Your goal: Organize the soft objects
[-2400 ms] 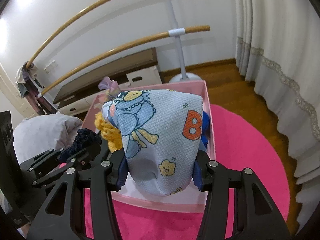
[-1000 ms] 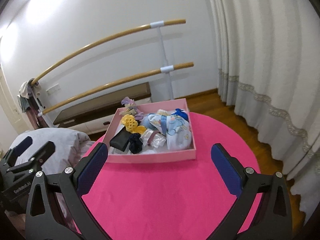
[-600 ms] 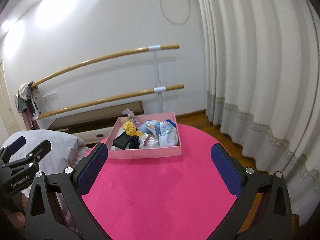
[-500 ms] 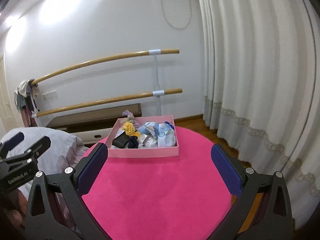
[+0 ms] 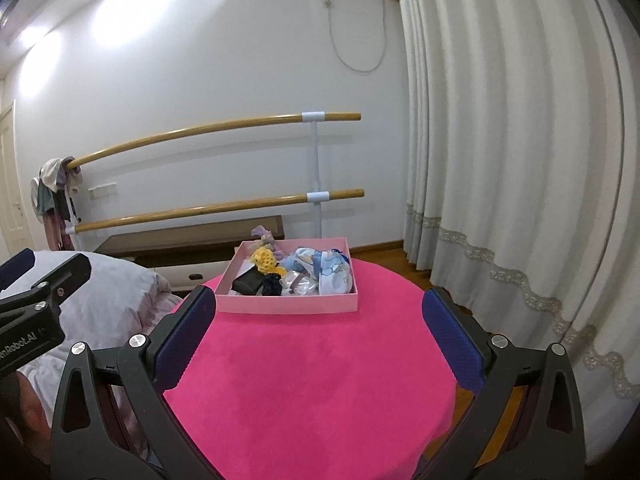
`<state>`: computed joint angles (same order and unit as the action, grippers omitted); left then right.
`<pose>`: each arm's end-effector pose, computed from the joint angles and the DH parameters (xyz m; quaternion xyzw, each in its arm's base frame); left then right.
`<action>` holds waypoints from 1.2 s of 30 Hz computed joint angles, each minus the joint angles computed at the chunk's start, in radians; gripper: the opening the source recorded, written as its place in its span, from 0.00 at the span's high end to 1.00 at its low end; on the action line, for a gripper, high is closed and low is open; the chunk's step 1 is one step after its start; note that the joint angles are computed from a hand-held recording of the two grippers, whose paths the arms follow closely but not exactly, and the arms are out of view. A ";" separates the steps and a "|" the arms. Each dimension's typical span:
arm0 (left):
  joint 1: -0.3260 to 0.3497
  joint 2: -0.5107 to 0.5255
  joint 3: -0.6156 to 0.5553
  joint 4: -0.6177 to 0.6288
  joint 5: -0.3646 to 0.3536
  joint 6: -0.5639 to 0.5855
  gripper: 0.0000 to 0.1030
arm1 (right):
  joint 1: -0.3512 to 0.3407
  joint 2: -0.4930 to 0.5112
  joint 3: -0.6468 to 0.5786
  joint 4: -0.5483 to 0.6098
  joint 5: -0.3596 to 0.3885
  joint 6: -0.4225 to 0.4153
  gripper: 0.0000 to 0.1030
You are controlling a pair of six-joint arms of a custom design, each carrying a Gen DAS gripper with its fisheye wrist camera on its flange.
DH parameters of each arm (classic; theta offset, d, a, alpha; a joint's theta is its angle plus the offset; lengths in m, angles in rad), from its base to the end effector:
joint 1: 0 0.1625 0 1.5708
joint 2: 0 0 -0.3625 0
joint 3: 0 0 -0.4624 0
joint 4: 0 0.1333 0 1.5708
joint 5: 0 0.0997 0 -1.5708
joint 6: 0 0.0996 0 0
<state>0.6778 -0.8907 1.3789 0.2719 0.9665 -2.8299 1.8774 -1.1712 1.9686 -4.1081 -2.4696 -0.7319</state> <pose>-0.3694 -0.5411 0.0987 0.4004 0.7894 -0.4391 0.1541 0.2062 -0.4680 0.2743 0.0000 -0.6690 0.6138 0.4191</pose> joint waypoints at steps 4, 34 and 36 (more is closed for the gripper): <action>0.002 0.009 -0.024 0.029 0.003 -0.013 0.00 | 0.000 -0.006 0.007 0.009 0.004 0.011 0.00; -0.001 0.014 -0.028 0.006 0.032 0.004 0.00 | 0.006 0.011 -0.006 -0.014 -0.008 -0.006 0.00; -0.001 0.015 -0.028 0.008 0.037 0.000 0.00 | 0.007 0.010 -0.005 -0.012 -0.009 -0.003 0.00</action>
<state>0.6768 -0.8754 1.3504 0.2797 1.0039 -2.8303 1.8842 -1.1609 1.9635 -4.1202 -2.4783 -0.7351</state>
